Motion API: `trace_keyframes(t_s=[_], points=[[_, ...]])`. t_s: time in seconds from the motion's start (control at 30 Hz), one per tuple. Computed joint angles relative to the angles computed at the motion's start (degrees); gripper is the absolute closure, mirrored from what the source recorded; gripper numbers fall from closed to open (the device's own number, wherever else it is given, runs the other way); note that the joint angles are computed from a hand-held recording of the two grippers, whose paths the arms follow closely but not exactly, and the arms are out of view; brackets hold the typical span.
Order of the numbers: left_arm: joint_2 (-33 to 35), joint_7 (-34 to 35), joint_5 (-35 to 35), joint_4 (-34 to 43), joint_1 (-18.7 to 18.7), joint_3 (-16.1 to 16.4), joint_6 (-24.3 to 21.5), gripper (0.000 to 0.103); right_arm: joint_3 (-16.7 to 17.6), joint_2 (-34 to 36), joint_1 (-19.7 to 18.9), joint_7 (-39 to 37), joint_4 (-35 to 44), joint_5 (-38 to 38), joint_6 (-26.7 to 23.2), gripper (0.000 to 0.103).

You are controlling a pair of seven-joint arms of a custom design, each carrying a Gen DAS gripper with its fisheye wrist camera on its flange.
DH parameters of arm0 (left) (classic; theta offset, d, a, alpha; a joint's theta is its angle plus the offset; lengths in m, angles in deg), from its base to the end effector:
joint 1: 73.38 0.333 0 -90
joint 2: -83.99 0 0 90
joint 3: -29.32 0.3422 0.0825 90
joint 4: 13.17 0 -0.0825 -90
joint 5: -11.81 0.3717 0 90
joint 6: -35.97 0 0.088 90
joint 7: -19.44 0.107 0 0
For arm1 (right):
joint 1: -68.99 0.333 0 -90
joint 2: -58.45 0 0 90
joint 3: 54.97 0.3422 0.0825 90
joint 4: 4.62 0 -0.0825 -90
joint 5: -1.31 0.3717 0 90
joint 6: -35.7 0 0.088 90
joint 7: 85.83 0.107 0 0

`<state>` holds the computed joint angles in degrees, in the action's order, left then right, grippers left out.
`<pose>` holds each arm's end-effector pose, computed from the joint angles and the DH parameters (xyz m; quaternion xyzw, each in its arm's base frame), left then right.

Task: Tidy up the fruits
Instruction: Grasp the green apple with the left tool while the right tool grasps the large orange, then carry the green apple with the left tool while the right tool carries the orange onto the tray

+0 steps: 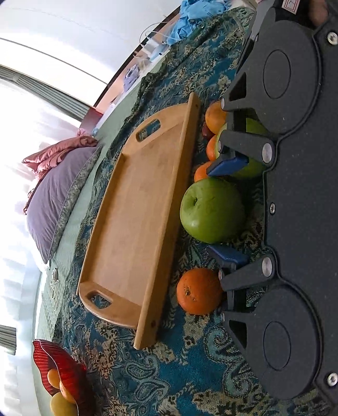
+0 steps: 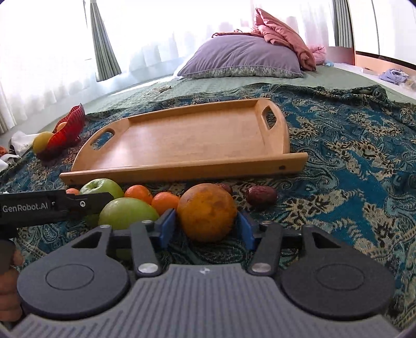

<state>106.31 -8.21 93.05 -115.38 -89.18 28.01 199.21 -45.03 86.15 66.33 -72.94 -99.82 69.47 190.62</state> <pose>0.6246 -0.2456 0.4103 -0.7634 0.4560 -0.3795 0.2556 0.7082 0.0385 0.4044 -0.7533 0.4752 -0.1445 0.4311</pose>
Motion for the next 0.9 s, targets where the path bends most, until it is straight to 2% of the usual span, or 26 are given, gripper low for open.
trace_keyframes(t_s=[0.4,0.5,0.63,0.77,0.9], points=[[1.73,0.96,-1.95,1.52,-0.57,1.14,1.03,0.048,0.18,1.09,-0.16,1.42,1.35,-0.78,-0.62,0.044],[1.51,3.85,-3.52,1.49,-0.72,0.73,-0.03,0.048,0.38,1.25,-0.35,1.63,1.57,-0.53,-0.61,0.049],[1.02,8.68,-7.0,1.43,-0.95,0.24,-1.88,0.048,0.6,0.97,-0.36,0.94,1.24,0.08,0.22,0.05],[-0.11,10.71,-7.61,0.85,-2.01,0.35,-5.14,0.048,1.33,-0.25,-0.35,-3.39,-0.19,2.44,2.54,0.05],[-1.22,11.31,-7.0,0.27,-2.05,-0.03,-7.12,0.048,1.13,-0.96,-0.27,-5.0,-0.34,4.53,2.56,0.05]])
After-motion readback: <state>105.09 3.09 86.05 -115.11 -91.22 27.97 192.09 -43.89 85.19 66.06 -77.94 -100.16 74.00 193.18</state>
